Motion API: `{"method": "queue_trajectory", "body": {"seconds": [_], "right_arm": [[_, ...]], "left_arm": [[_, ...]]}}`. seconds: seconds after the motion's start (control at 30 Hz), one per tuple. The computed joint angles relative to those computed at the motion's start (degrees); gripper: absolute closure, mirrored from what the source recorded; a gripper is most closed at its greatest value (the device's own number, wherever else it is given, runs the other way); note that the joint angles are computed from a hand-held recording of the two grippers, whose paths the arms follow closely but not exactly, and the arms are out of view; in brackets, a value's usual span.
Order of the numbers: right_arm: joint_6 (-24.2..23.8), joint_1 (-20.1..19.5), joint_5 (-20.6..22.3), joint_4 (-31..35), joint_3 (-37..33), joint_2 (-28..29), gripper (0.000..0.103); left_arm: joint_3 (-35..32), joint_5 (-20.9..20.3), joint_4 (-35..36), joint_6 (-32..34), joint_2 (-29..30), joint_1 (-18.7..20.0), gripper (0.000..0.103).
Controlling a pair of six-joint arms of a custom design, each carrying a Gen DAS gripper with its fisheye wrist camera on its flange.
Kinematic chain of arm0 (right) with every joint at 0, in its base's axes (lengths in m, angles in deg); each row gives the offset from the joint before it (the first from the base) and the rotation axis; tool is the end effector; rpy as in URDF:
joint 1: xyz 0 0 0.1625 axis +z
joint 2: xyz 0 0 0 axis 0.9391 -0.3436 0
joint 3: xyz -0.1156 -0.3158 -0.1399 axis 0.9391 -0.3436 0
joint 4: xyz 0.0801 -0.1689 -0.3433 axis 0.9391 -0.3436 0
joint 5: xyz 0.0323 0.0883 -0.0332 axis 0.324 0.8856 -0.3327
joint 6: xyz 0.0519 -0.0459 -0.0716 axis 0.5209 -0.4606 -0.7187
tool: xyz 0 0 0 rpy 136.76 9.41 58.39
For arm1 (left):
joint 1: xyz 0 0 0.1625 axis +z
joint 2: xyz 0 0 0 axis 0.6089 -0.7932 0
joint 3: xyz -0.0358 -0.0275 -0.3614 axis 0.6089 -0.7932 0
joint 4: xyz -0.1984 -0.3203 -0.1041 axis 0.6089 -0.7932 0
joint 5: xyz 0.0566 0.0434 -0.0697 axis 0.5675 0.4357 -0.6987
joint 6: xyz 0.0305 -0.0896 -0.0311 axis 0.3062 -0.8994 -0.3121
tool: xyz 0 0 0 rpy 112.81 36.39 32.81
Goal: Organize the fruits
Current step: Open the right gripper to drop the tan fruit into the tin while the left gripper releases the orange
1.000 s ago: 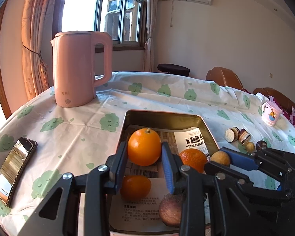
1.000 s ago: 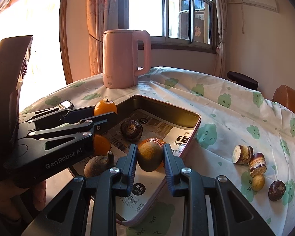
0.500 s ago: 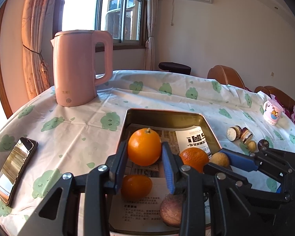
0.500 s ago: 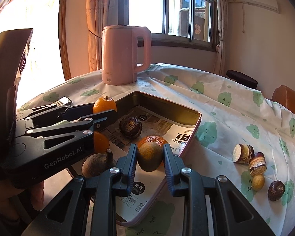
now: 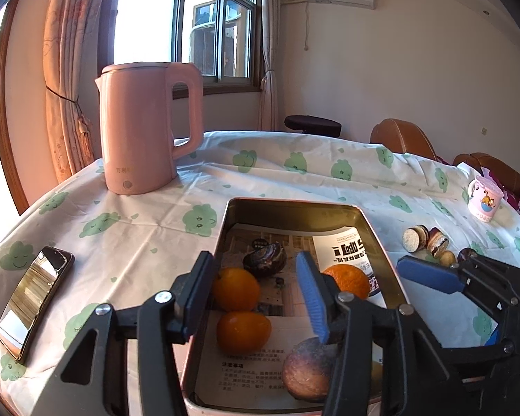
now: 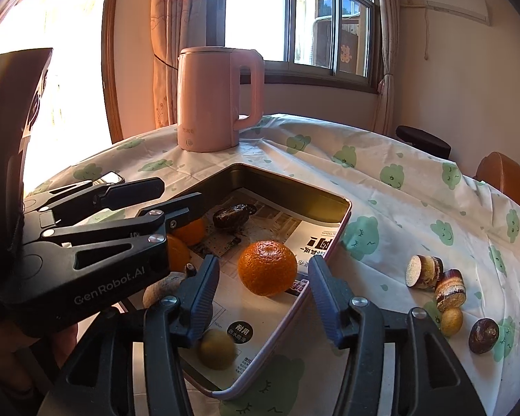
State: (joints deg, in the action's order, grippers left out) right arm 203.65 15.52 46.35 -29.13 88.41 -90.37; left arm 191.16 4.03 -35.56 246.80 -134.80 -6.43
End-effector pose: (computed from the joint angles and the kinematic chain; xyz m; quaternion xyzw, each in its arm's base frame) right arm 0.0990 -0.3025 0.0211 0.3381 -0.8377 0.3542 0.2418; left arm -0.1106 -0.3232 0.0128 0.2258 0.8231 -0.4345 0.2876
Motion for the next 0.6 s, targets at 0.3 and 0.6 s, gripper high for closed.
{"method": "queue_trajectory", "body": {"seconds": [0.3, 0.6], "right_arm": [[-0.18, 0.21, 0.13, -0.76, 0.45, -0.17, 0.047], [-0.13, 0.44, 0.22, -1.41, 0.83, -0.46, 0.044]], "left_arm": [[0.10, -0.28, -0.07, -0.08, -0.07, -0.17, 0.045], [0.55, -1.83, -0.60, -0.89, -0.04, -1.25, 0.031]]}}
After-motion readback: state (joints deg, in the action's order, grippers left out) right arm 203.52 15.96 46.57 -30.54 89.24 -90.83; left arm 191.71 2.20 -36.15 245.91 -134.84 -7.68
